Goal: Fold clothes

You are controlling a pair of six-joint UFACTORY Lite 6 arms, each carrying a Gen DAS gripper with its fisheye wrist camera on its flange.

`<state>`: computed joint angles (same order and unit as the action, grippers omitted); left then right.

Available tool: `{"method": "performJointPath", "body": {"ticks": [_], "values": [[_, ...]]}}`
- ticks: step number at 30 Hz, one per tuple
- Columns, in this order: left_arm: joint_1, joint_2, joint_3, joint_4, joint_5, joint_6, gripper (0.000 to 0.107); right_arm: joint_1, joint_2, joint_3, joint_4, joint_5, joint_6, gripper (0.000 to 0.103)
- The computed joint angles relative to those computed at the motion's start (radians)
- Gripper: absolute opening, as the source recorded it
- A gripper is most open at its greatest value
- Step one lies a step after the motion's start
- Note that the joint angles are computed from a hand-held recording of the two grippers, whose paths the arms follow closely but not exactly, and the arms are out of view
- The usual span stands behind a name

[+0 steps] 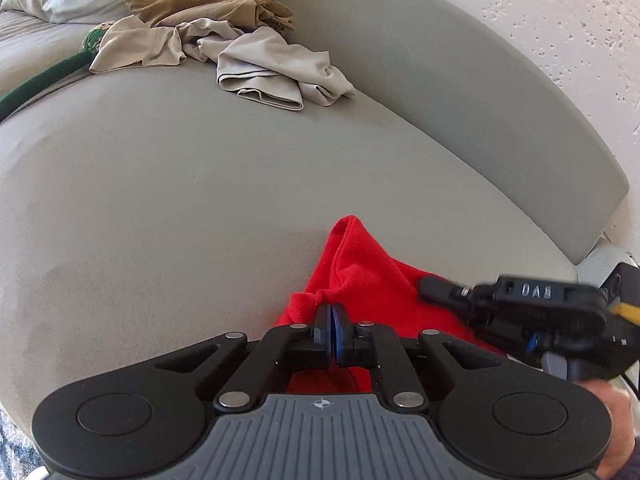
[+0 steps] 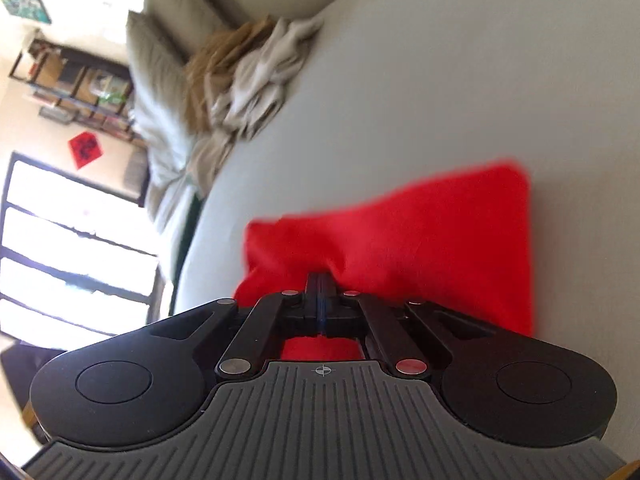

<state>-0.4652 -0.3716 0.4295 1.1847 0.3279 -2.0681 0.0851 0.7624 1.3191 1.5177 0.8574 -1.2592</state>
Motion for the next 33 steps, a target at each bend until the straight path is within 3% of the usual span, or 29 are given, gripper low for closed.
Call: {"method": "performJointPath", "body": {"ticks": [1,2,3,5,7,9,10,13,14,15,16,19,20,24,28,33], "values": [[0.0,-0.001,-0.001,-0.002,0.0,0.007,0.011,0.013,-0.01,-0.002,0.082,-0.101,-0.013,0.0],[-0.005,-0.001,-0.001,0.002,0.004,0.006,0.011,0.002,-0.032,-0.016,0.165,-0.174,-0.065,0.007],[-0.014,0.0,-0.001,0.012,0.012,-0.006,0.011,-0.027,-0.063,-0.034,0.208,-0.206,-0.099,0.007],[-0.032,0.002,-0.002,0.032,0.027,-0.028,0.011,-0.086,-0.078,-0.045,0.195,-0.144,-0.041,0.007],[-0.051,0.008,-0.002,0.056,0.046,-0.054,0.011,-0.154,-0.096,-0.077,0.112,0.03,0.037,0.007],[-0.062,0.007,0.004,0.026,0.061,-0.029,0.011,-0.159,-0.201,-0.193,0.038,0.079,-0.021,0.007],[-0.066,0.001,0.012,-0.021,0.07,0.02,0.011,-0.151,-0.272,-0.261,0.0,0.073,-0.049,0.007],[-0.123,-0.044,0.043,-0.202,0.133,0.201,0.01,-0.206,-0.586,-0.519,0.011,-0.107,-0.168,0.01],[-0.156,-0.063,0.055,-0.257,0.166,0.25,0.01,-0.257,-0.691,-0.591,0.028,-0.149,-0.225,0.02],[-0.189,-0.08,0.07,-0.303,0.201,0.291,0.009,-0.334,-0.796,-0.658,0.051,-0.163,-0.288,0.04],[-0.223,-0.094,0.085,-0.342,0.235,0.324,0.01,-0.42,-0.9,-0.715,0.057,-0.167,-0.327,0.053],[-0.366,-0.112,0.137,-0.396,0.362,0.325,0.019,-0.728,-1.091,-0.801,0.058,-0.124,-0.422,0.07],[-0.418,-0.113,0.149,-0.388,0.396,0.29,0.02,-0.8,-1.088,-0.8,0.08,-0.125,-0.48,0.077],[-0.614,-0.104,0.2,-0.336,0.51,0.114,0.03,-0.842,-0.945,-0.795,0.453,-0.283,-0.88,0.079],[-0.736,-0.066,0.257,-0.28,0.614,0.067,0.035,-0.811,-0.768,-0.758,0.811,-0.251,-1.222,0.078],[-0.782,-0.115,0.235,-0.272,0.684,-0.016,0.035,-0.751,-0.707,-0.674,0.88,-0.183,-1.271,0.077]]}}
